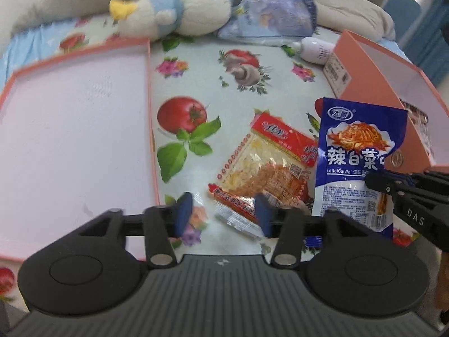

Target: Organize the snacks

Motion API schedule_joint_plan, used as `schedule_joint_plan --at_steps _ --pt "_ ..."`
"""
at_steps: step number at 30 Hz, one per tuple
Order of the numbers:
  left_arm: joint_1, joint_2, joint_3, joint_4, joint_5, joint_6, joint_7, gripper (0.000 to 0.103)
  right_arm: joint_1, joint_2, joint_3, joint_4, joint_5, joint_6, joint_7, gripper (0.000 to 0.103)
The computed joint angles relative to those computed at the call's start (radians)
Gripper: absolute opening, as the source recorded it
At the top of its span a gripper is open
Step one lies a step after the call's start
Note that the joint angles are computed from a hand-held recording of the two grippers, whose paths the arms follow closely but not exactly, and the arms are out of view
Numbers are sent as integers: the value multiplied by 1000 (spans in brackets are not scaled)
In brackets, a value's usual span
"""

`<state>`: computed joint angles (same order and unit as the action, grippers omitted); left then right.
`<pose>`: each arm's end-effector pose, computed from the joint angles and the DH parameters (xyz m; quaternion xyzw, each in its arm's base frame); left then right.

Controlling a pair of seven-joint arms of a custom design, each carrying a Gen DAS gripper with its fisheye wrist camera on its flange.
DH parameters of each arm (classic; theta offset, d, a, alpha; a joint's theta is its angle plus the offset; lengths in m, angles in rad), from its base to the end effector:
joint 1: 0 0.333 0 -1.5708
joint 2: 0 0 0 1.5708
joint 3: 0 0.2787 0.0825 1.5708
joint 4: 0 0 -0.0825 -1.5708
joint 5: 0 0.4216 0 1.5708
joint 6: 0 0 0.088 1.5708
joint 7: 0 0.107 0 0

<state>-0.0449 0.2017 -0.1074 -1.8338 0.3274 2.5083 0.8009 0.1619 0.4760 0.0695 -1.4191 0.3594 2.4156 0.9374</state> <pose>0.6696 -0.1019 0.4196 -0.8068 0.5308 -0.1840 0.1827 0.7380 0.1663 0.4388 -0.8526 0.4273 -0.1207 0.2756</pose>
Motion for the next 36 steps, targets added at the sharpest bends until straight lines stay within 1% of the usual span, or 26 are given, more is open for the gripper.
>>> schedule_joint_plan --at_steps 1,3,4,5,6,8,10,12,13,15,18,19,20,21,23,26,28,29,30,31,32,33,34,35,36 --pt "-5 1 2 4 23 1 4 60 -1 -4 1 -6 3 3 -3 9" --pt "-8 9 2 15 51 19 32 67 -3 -5 1 -6 6 3 -4 9" --pt "-3 19 -3 24 41 31 72 67 -4 -4 1 -3 8 1 -4 9" --pt "8 36 -14 40 9 40 141 67 -5 -2 2 0 10 0 -6 9" --pt "11 56 -21 64 -7 32 196 67 -7 -3 3 -1 14 1 -10 9" --pt "1 99 -20 111 10 18 270 67 -9 -2 3 2 17 -1 -15 9" --pt "5 148 -31 161 -13 4 370 67 -11 3 2 9 21 -10 -11 9" --pt "4 189 -34 200 -33 -5 435 68 -15 6 2 11 26 -15 -12 9" --pt "7 210 -37 219 -49 -7 466 68 -16 9 2 15 27 -19 -11 9" --pt "13 260 -45 277 -91 -47 519 68 -18 17 -2 25 25 -33 -1 9" --pt "31 309 -69 325 -166 -69 612 68 -26 23 0 31 31 -44 -4 9" --pt "33 324 -72 340 -184 -80 632 69 -27 25 -1 35 32 -47 -4 9" --pt "27 332 -68 344 -185 -74 641 76 -29 27 0 37 34 -50 -5 9" --pt "21 337 -63 345 -181 -69 649 78 -31 29 -1 38 35 -52 -4 9" --pt "-1 348 -47 358 -153 -82 658 78 -33 30 -2 40 37 -55 1 10" --pt "-6 350 -43 359 -157 -85 654 78 -37 34 -3 44 39 -59 3 9" --pt "-12 350 -35 362 -157 -92 627 74 -39 38 -4 47 39 -63 7 10" --pt "-16 349 -31 365 -154 -97 609 70 -39 40 -4 50 39 -65 9 10" --pt "-18 348 -28 368 -154 -104 594 64 -40 41 -4 50 40 -68 10 10" --pt "-24 348 -23 372 -144 -109 578 60 -42 40 -3 49 42 -69 9 10" --pt "-30 344 -17 370 -134 -109 558 53 -43 40 -1 49 44 -72 8 10" --pt "-30 341 -17 369 -133 -108 543 45 -44 38 1 48 48 -73 5 10" --pt "-31 335 -15 364 -133 -104 519 42 -47 37 3 48 53 -76 1 10" --pt "-30 329 -14 356 -134 -98 499 34 -49 36 5 47 59 -79 -3 10" --pt "-31 323 -12 350 -131 -93 479 29 -49 34 6 45 63 -80 -6 10"
